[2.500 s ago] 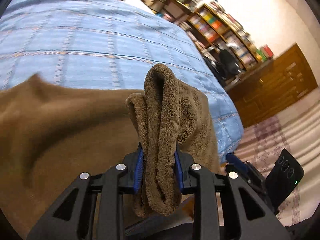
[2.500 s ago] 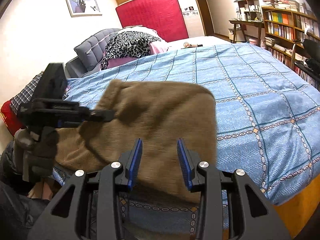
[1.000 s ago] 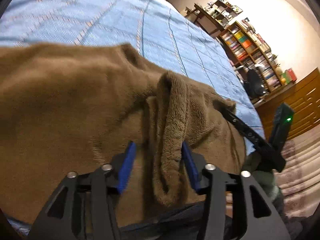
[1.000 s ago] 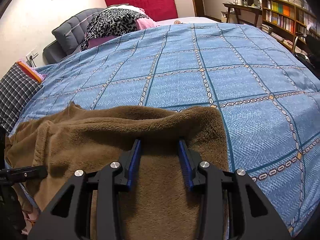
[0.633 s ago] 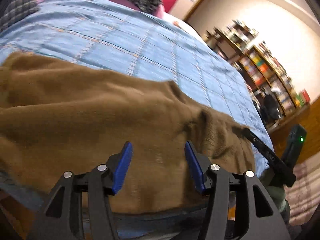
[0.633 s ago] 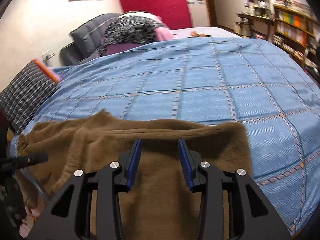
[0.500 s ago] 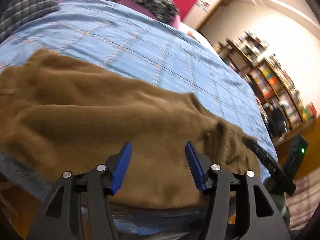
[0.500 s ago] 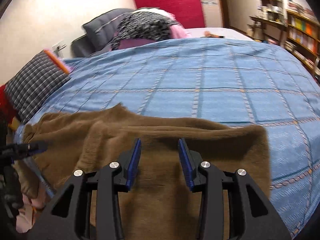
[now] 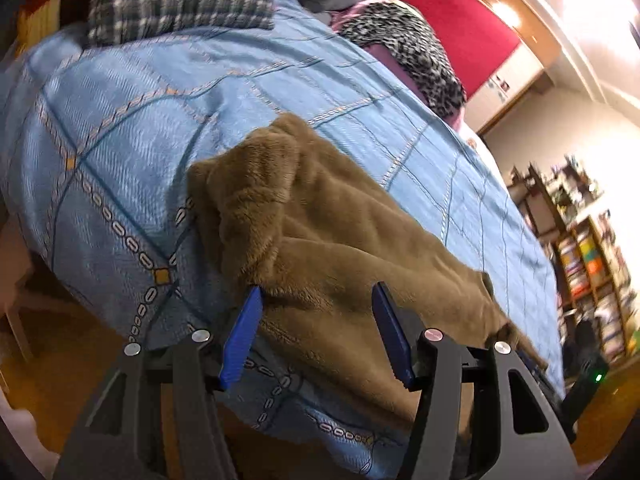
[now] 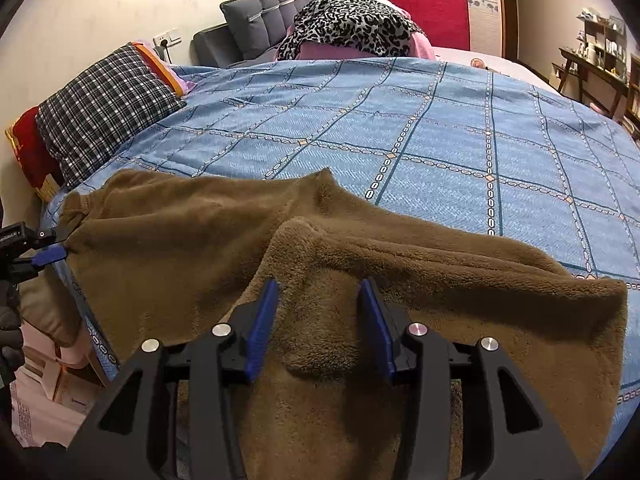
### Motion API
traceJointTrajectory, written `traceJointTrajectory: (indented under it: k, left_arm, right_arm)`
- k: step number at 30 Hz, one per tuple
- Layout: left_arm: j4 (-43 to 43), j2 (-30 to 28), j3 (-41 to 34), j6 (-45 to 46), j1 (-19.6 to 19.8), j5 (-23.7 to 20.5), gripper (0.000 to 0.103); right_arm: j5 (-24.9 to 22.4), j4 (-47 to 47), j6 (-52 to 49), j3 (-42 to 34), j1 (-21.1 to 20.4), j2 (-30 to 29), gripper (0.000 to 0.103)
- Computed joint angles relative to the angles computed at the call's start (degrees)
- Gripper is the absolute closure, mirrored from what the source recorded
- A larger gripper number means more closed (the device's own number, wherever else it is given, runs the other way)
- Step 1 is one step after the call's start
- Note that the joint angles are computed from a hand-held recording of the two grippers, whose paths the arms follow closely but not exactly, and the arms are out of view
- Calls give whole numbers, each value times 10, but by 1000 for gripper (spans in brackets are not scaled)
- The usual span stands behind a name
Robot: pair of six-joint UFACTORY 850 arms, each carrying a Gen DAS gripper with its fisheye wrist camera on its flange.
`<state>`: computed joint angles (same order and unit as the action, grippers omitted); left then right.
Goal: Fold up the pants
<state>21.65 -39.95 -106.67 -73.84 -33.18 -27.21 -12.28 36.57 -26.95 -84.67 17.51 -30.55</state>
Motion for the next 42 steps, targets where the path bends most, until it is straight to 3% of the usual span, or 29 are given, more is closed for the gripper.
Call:
traceJointTrajectory:
  k: [6,12,18,24,31,33,39,42]
  left_arm:
    - [-9,-2,11,-8,7,18,46]
    - [-16,19,51,-15,21,65,45]
    - [158,38,66,-177,14,45,39]
    - [150,16,49,-179,25,39,39]
    - [85,-10,33,-133,46,70,39]
    - [70,-14,38,-133,52,98,39]
    - [90,-20,35,-152,54,128,37]
    - [102,-19,35,-158,53,135,47]
  right_arm:
    - [-2,-41,38,-5,2,-5,57]
    - [-12,-67,67,-17,1,-15,56]
    - [-9,-71,78,-17,2,-16,56]
    - [-9,-76,83,-17,2,-16,56]
    - [-9,-78,89,-18,1,-17,56]
    - [-9,-84,95,-20,2,-19,56]
    - [-9,-92,105,-21,2,-19,56]
    - [-9,-95,108,-22,2,-20,56]
